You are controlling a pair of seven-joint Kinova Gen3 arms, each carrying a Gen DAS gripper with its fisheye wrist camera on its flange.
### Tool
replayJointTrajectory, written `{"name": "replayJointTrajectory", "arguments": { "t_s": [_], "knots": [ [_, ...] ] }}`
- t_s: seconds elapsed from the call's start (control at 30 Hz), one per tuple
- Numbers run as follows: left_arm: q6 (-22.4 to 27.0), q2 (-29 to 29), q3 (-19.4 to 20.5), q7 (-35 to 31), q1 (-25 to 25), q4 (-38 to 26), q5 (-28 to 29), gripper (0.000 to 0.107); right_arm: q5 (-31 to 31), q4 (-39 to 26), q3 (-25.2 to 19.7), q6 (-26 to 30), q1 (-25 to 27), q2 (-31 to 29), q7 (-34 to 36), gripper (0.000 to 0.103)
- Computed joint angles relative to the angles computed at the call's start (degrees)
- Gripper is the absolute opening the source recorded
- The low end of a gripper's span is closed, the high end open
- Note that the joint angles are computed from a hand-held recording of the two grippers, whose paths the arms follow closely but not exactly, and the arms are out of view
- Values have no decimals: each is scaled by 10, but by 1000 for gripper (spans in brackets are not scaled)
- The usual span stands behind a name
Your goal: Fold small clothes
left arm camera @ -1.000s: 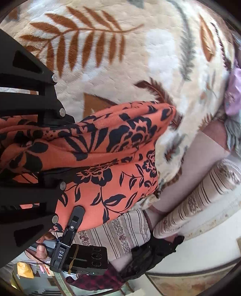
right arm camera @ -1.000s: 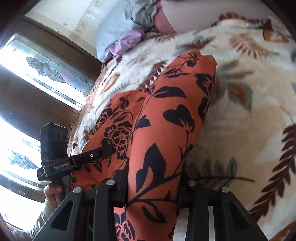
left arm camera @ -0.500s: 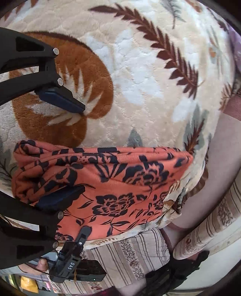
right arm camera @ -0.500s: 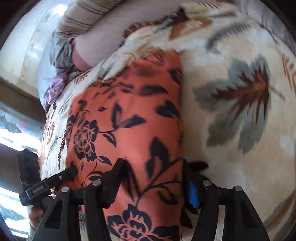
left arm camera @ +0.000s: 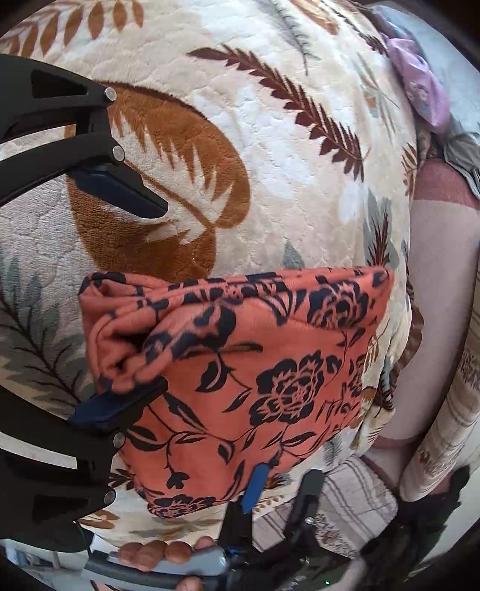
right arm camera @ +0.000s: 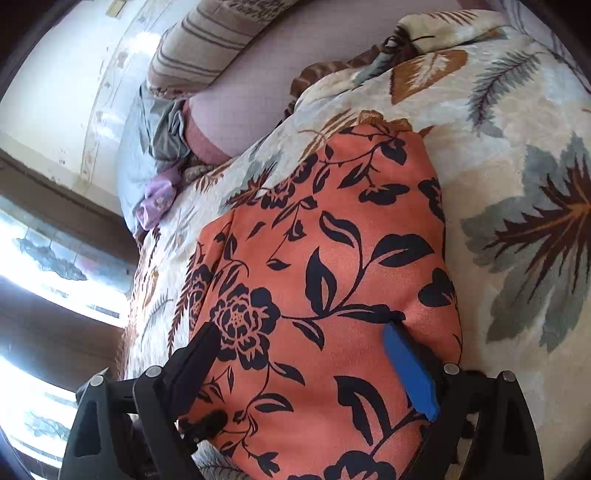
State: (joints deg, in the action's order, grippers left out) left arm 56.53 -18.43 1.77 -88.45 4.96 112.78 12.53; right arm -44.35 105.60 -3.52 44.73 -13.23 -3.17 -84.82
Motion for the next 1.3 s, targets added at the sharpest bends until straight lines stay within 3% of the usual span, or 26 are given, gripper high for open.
{"name": "replayJointTrajectory", "arguments": {
  "t_s": [0.07,0.17,0.27,0.33,0.43,0.67,0.8,0.93,1.1,1.3],
  "knots": [
    [14,-36,6,0,-4,-12,-7,87,38,-1,-39,-6,22,-39,-23,91],
    [10,-109,56,56,-27,-11,-67,88,108,1,-119,1,90,-119,-76,92],
    [30,-176,128,125,-73,-14,-128,94,178,6,-193,52,167,-199,-130,92],
    [62,-197,151,154,-87,-23,-143,95,225,10,-227,99,184,-242,-171,92],
    [115,-207,156,182,-84,-41,-136,95,276,25,-232,155,133,-267,-233,92],
    [178,-214,195,216,-84,-85,-141,96,419,12,-266,210,-3,-271,-394,92],
    [197,-218,230,229,-109,-105,-168,96,447,-8,-272,226,-10,-270,-412,98],
    [200,-221,222,228,-106,-107,-169,96,448,-9,-272,232,-10,-271,-412,98],
    [199,-217,207,232,-107,-111,-165,96,427,-12,-297,236,52,-282,-372,98],
    [201,-209,216,240,-117,-120,-169,95,479,-24,-301,240,25,-269,-417,98]
  ]
}}
